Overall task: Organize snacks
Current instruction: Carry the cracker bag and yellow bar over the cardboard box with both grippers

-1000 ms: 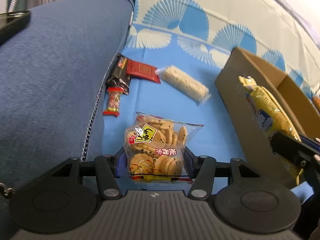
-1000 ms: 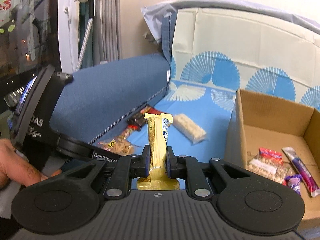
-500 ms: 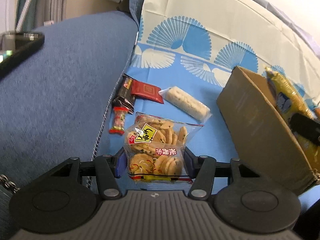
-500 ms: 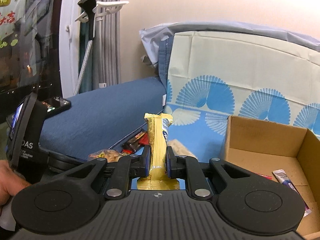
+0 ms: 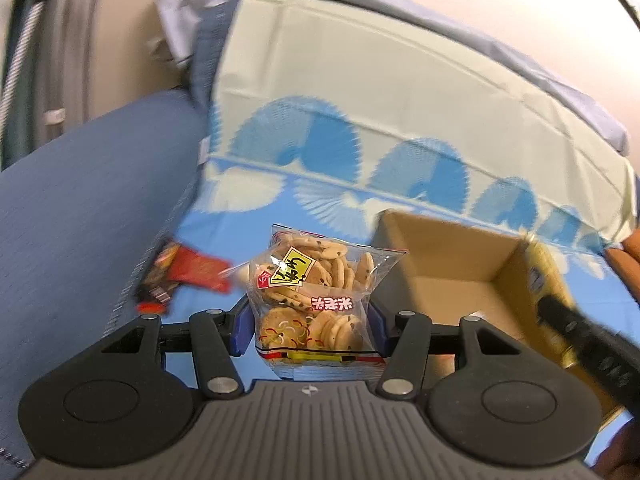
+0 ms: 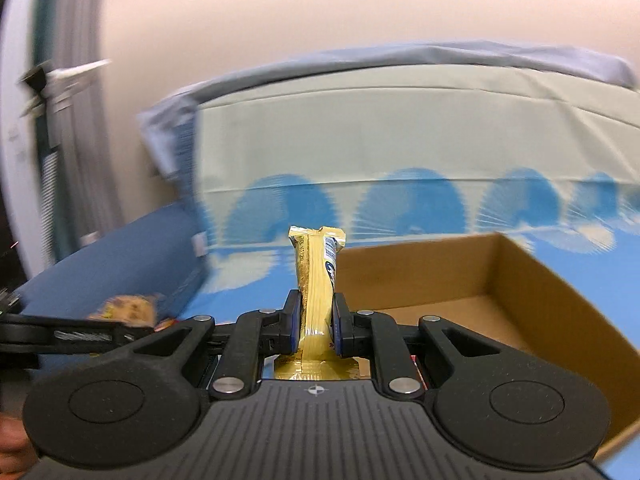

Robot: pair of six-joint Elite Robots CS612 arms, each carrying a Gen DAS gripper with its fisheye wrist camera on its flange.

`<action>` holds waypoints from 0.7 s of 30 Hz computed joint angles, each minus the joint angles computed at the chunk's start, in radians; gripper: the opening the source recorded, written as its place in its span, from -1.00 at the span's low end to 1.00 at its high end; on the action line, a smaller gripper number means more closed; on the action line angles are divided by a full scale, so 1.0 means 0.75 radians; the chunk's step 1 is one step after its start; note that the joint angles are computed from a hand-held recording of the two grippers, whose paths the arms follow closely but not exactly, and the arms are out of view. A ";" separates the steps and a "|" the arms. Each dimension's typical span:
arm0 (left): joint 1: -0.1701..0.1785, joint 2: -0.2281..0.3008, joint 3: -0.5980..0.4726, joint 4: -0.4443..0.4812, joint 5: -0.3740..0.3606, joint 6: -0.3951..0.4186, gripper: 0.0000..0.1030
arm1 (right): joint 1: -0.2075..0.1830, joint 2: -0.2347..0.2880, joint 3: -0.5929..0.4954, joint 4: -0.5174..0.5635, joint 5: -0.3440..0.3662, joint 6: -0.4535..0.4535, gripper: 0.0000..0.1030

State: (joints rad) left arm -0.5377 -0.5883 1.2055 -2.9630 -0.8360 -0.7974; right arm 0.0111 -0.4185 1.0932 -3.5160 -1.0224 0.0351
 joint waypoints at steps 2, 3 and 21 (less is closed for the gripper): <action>-0.004 0.027 -0.071 -0.003 -0.014 0.039 0.18 | -0.005 0.009 -0.024 0.019 -0.055 0.046 -0.69; -0.006 0.043 -0.109 -0.007 -0.023 0.060 0.18 | -0.008 0.013 -0.033 0.024 -0.083 0.066 -0.69; -0.021 0.324 -0.736 0.120 -0.152 0.292 0.51 | -0.044 0.052 -0.101 0.063 -0.297 0.222 -0.57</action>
